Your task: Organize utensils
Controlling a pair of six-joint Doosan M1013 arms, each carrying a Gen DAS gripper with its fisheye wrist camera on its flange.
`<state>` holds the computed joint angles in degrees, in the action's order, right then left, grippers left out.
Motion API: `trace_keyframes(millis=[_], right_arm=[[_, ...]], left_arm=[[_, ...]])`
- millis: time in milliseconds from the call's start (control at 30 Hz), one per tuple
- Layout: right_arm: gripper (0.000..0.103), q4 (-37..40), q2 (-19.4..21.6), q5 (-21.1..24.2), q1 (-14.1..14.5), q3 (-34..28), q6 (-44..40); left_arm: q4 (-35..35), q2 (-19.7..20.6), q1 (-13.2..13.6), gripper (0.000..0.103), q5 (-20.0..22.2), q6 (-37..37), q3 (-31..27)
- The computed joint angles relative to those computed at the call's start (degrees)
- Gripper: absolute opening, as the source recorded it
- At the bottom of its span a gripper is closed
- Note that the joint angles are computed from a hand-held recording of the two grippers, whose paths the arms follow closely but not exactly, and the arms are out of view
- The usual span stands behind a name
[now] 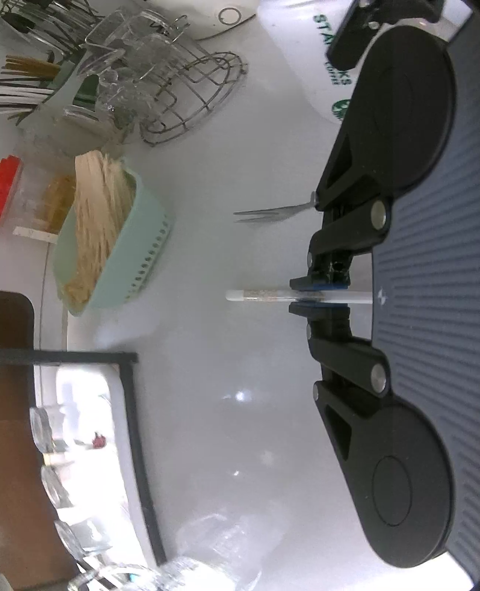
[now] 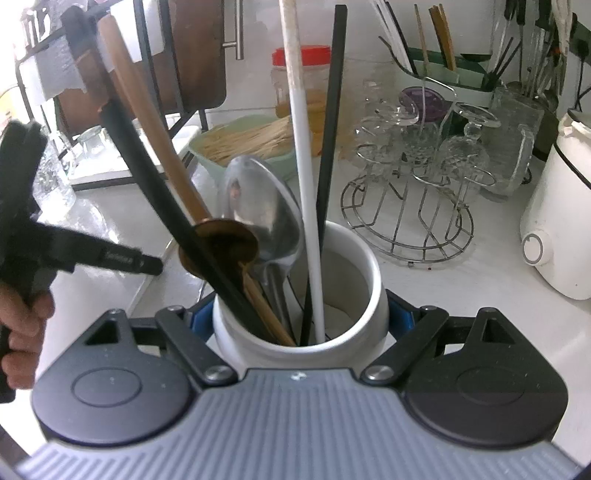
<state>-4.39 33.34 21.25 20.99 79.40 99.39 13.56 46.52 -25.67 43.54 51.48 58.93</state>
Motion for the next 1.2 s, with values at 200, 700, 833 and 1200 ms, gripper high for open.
trace_keyframes(millis=[200,700,833,1200], right_arm=[[0.091,4.0,0.07,0.93,-0.08,-0.38,-5.34],[0.091,5.92,0.14,0.58,-0.15,-0.3,-7.57],[0.091,5.91,0.17,0.8,-0.14,-0.4,-7.6],[0.091,5.8,0.08,0.67,-0.12,-0.29,-7.31]], left_arm=[[-0.37,-1.21,-0.23,0.007,-0.47,-0.92,2.03],[1.41,1.34,-0.16,0.021,2.11,-1.51,-2.61],[1.78,2.05,-0.29,0.021,3.04,-0.35,-3.93],[2.0,4.9,-0.75,0.016,7.61,5.8,-9.49]])
